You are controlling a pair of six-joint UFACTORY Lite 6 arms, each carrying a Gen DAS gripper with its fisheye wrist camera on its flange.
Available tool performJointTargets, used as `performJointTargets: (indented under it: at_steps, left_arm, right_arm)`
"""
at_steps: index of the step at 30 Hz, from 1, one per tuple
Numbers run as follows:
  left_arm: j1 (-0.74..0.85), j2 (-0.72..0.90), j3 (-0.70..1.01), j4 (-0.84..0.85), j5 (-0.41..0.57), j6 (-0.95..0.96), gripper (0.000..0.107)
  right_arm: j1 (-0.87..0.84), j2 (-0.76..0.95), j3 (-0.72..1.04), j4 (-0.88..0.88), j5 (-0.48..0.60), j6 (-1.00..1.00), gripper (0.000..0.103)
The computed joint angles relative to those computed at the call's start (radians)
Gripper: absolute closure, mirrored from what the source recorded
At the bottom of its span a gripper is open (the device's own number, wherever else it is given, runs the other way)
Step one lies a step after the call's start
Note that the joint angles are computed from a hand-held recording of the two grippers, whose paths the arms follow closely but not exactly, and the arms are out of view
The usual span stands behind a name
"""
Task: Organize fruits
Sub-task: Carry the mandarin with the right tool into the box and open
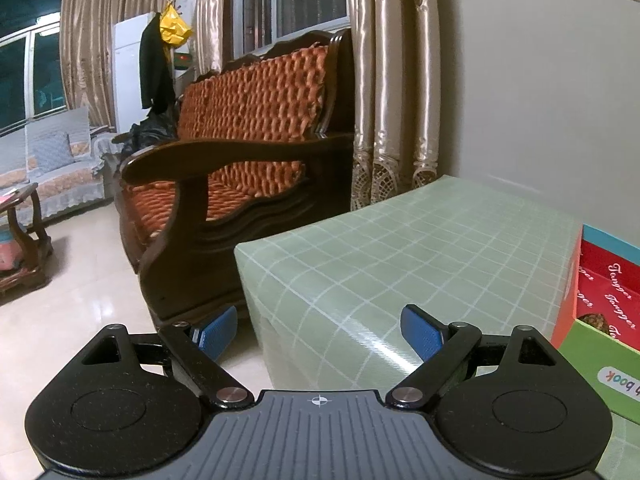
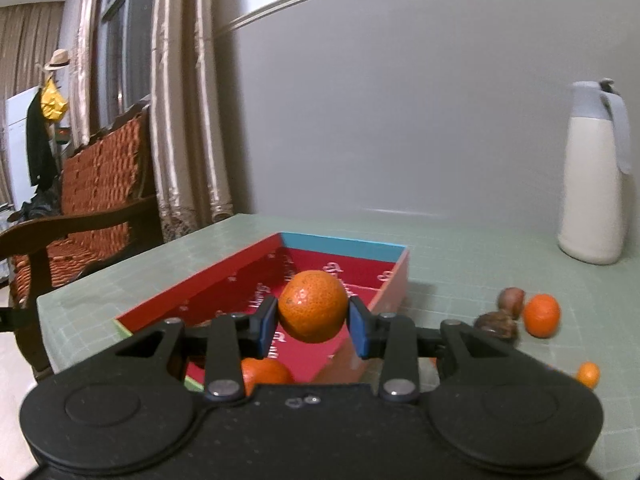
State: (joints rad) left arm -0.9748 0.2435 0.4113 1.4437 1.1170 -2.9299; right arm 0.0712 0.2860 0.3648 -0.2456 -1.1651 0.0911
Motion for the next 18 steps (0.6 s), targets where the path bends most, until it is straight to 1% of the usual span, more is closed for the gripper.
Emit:
performJointTargets:
  at_steps: [11, 18]
  left_arm:
    - [0.014, -0.027, -0.047, 0.001, -0.004, -0.026, 0.018]
    - [0.028, -0.03, -0.058, 0.017, -0.012, -0.042, 0.018]
  right_arm:
    - [0.171, -0.008, 0.065, 0.096, 0.129, -0.041, 0.067]
    - [0.216, 0.022, 0.107, 0.122, 0.182, -0.04, 0.067]
